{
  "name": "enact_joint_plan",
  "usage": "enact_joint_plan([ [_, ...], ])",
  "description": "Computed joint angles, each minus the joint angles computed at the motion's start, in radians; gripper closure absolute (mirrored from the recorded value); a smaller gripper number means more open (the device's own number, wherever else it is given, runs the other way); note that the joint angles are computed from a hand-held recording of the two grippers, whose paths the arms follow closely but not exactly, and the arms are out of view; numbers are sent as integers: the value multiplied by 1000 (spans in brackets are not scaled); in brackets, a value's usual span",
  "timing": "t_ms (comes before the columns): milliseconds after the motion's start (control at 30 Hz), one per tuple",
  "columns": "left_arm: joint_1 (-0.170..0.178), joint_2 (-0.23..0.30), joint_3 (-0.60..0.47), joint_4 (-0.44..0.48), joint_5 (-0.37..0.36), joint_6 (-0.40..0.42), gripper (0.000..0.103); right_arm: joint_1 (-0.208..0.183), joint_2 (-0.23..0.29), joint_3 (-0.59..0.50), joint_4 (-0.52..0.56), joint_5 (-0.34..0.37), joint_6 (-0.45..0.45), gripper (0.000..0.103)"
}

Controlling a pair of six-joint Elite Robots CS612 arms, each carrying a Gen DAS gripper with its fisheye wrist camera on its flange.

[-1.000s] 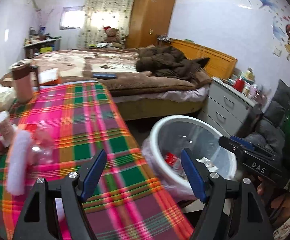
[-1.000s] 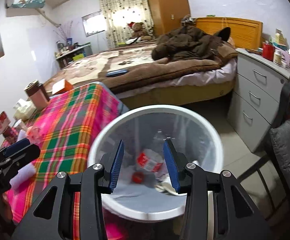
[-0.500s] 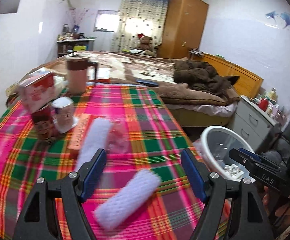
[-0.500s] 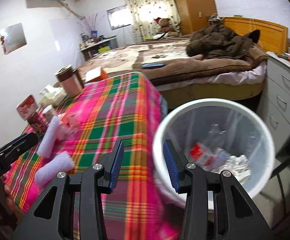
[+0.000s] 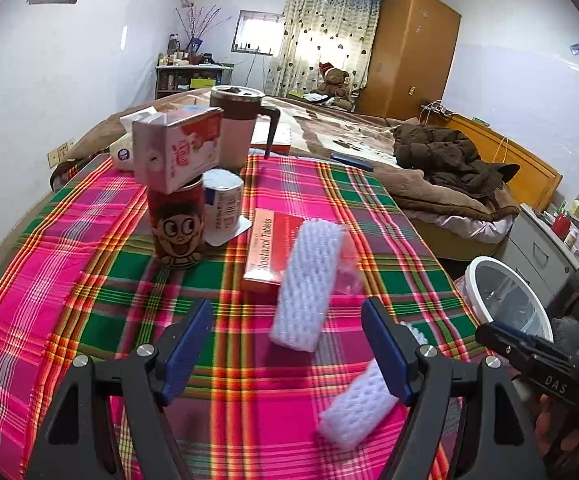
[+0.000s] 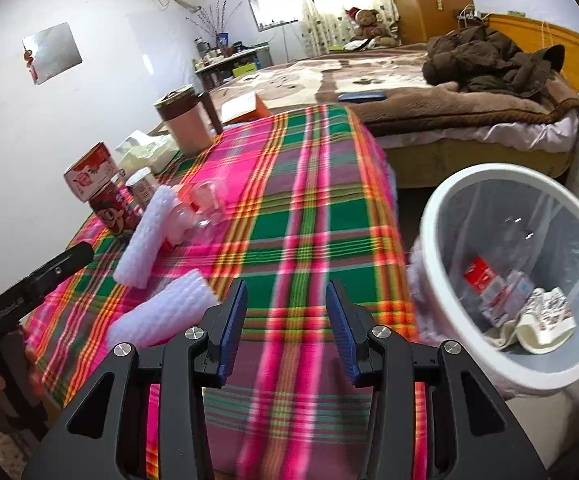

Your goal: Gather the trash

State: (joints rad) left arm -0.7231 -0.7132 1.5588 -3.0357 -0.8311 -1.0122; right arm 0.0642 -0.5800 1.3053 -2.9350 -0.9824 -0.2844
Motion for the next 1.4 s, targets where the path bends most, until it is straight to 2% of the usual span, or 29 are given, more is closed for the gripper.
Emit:
enact_joint_plan([
  [300, 14, -16, 36, -18, -18, 22, 25, 13, -7, 8, 168, 138, -64, 61],
  [400, 16, -23, 50, -21, -24, 26, 25, 21, -1, -8, 231, 179, -53, 61],
  [567, 19, -31, 69, -21, -28, 8, 25, 47, 10, -34, 258, 148, -19, 60],
  [733, 26, -30, 69, -34, -42, 24, 25, 70, 24, -72, 298, 110, 13, 56],
  [800, 29, -28, 65, -37, -50, 28, 25, 74, 36, -95, 332, 120, 36, 56],
  [867, 33, -26, 65, -45, -64, 28, 25, 78, 41, -103, 320, 112, 53, 56],
  [900, 35, -25, 63, -52, -71, 32, 25, 78, 42, -107, 321, 111, 54, 61],
  [933, 37, -23, 60, -58, -76, 39, 25, 79, 43, -109, 322, 109, 46, 72],
  [1100, 48, -6, 34, -75, -126, 69, 25, 74, 43, -112, 309, 110, 9, 87],
  [1200, 53, 8, 12, -95, -157, 101, 25, 72, 45, -115, 276, 77, 7, 89],
  [1400, 63, 33, -42, -68, -201, 160, 25, 69, 57, -140, 230, 9, 35, 89],
])
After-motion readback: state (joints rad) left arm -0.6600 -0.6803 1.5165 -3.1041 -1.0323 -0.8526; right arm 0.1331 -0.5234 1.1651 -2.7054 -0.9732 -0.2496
